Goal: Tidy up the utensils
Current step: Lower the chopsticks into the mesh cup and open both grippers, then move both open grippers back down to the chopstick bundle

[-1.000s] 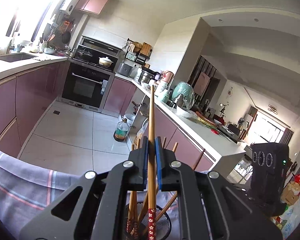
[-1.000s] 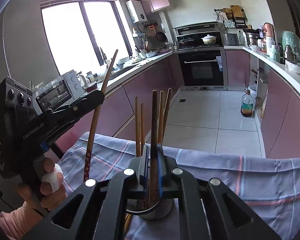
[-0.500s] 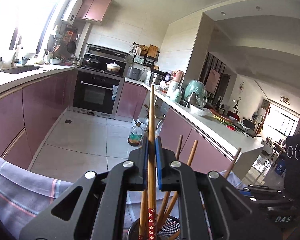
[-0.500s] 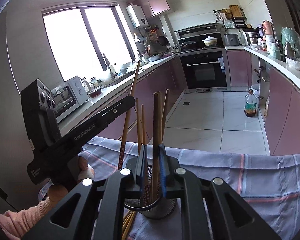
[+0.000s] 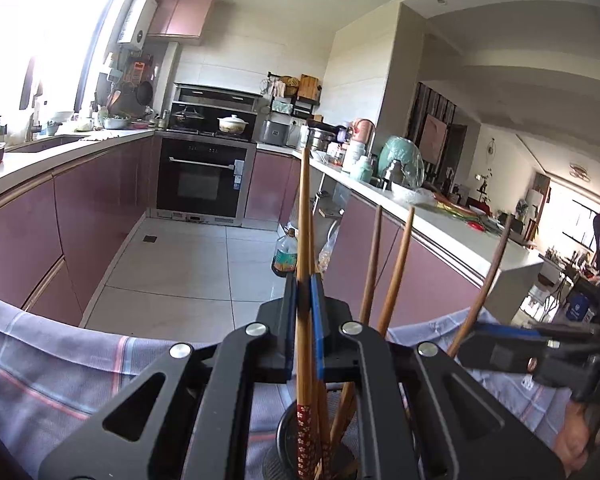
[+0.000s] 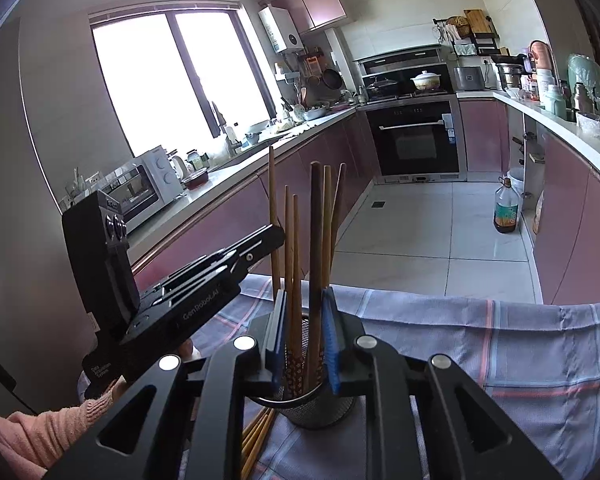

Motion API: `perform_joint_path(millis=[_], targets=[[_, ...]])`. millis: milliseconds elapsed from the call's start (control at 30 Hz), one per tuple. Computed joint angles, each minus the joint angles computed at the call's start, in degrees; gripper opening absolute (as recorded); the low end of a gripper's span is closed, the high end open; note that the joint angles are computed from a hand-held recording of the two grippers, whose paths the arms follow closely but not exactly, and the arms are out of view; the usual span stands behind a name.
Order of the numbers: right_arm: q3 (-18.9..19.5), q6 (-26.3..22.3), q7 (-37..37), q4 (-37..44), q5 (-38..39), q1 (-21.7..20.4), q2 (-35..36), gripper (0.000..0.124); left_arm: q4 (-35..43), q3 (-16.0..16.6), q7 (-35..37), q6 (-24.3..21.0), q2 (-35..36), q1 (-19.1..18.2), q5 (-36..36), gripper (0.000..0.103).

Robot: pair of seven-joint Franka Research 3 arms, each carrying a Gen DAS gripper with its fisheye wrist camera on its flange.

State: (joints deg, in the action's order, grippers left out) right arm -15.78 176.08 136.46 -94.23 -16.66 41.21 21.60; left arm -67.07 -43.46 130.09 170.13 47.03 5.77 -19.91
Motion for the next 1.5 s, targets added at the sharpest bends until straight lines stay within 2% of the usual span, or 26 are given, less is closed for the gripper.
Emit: perform_joint_path(millis=[100, 200, 233, 400, 467, 533, 600, 633, 700, 800, 1000, 1100, 1300, 1500], targets=[[-1.28, 0.32, 0.82, -0.90, -1.09, 1.20, -0.57, 0.024, -5.22, -2.14, 1.95, 1.39, -2.16, 3.12, -0.35, 0.008], [-1.99, 0.06, 1.78, -1.18, -2.15, 1.93, -0.78, 0.027, -10.96, -5.55, 3.82, 1.92, -4.39, 7.88, -1.36, 0.009], [-2.35, -0.08, 2.33, -1.24, -2.60, 2.19, -0.81, 0.028, -12.87, -5.44, 3.45, 2.54, -5.50, 8.54, -1.40, 0.010], [-1.33, -0.79, 3.65, -1.25, -2.87, 0.93, -0.88, 0.028, -16.02, -5.56, 2.00, -0.47, -7.77, 11.87, -2.31, 0.010], [-0.11, -0.87, 3.29, -0.65, -2.49, -0.23, -0.61, 0.030, -17.18, -6.03, 3.05, -1.64, -8.70, 13.44, -3.78, 0.010], [-0.99, -2.55, 4.22, 0.71, -3.26, 0.46, -0.03, 0.030, -19.59, -7.60, 5.40, -2.30, -10.16, 16.15, -6.31, 0.010], [-0.22, -3.27, 4.39, 1.98, -3.58, -0.31, 0.59, 0.030, -21.48, -8.30, 7.28, -2.77, -11.63, 17.81, -8.60, 0.010], [-1.49, -4.38, 5.88, 2.72, -4.88, 0.67, 0.86, 0.030, -22.30, -8.66, 8.37, -2.90, -12.28, 18.54, -9.66, 0.011], [-0.70, -5.36, 6.63, 3.74, -5.96, -0.11, 1.12, 0.030, -24.80, -9.29, 10.58, -2.82, -14.14, 20.10, -11.88, 0.014], [-1.38, -5.65, 9.67, 3.97, -8.77, 0.24, 0.94, 0.030, -26.40, -7.02, 11.22, -2.67, -16.74, 18.93, -13.36, 0.017], [-4.23, -5.43, 20.24, 1.10, -18.59, 2.27, -1.65, 0.031, -31.08, -3.86, 13.48, -1.05, -21.97, 17.20, -17.85, 0.026], [-3.74, -5.38, 23.63, -0.47, -22.76, 2.19, -3.24, 0.031, -32.93, -1.82, 14.76, -0.46, -24.35, 15.95, -19.72, 0.029], [0.45, -3.73, 25.85, -4.45, -27.91, -0.08, -6.46, 0.034, -36.04, 2.25, 17.55, -0.25, -28.17, 13.26, -24.25, 0.034], [9.32, -3.50, 17.63, -7.78, -20.80, -5.64, -7.12, 0.036, -38.41, 7.76, 17.93, -1.13, -31.18, 9.57, -26.69, 0.039]])
